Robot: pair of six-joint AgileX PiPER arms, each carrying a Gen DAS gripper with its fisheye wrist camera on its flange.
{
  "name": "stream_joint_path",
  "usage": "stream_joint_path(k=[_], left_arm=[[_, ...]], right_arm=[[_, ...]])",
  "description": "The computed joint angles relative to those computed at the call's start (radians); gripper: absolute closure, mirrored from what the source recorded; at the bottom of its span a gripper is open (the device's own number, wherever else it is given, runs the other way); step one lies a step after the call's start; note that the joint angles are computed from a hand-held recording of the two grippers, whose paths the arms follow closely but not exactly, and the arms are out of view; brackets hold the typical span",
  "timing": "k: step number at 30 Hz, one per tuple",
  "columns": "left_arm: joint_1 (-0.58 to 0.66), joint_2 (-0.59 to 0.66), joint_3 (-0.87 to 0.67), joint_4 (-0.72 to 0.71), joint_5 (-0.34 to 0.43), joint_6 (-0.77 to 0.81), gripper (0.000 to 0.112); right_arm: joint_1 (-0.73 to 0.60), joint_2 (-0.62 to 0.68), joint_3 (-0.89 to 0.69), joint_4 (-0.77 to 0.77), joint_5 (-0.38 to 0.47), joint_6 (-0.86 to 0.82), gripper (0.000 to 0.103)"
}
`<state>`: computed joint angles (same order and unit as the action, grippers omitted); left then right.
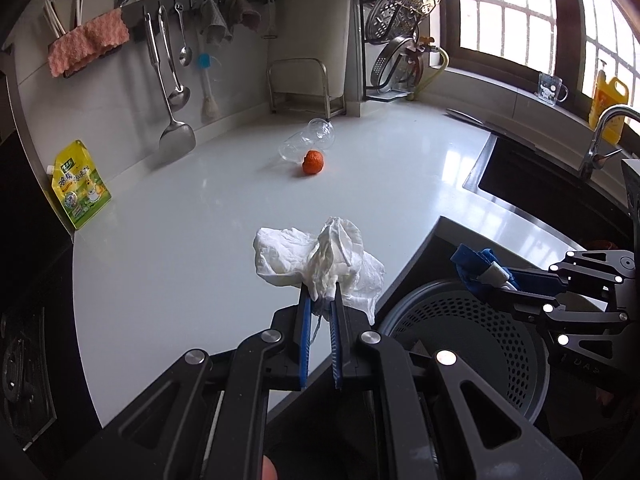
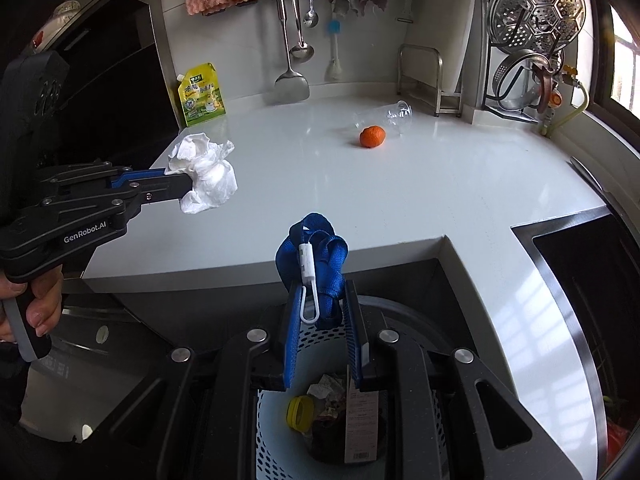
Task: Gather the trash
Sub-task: 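Carry the tissue and blue strap over the basket with both tools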
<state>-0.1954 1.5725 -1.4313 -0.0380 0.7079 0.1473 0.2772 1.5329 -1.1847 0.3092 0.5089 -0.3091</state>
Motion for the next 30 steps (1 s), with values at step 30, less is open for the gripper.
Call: stream_joint_path(k=[30], left_arm=[[-0.333,-0.148,0.330,0.184,-0.115,-0.328,0.103]], right_arm=[[0.032,-0.438,0.541,-0.452,-0.139,0.621,0.084]])
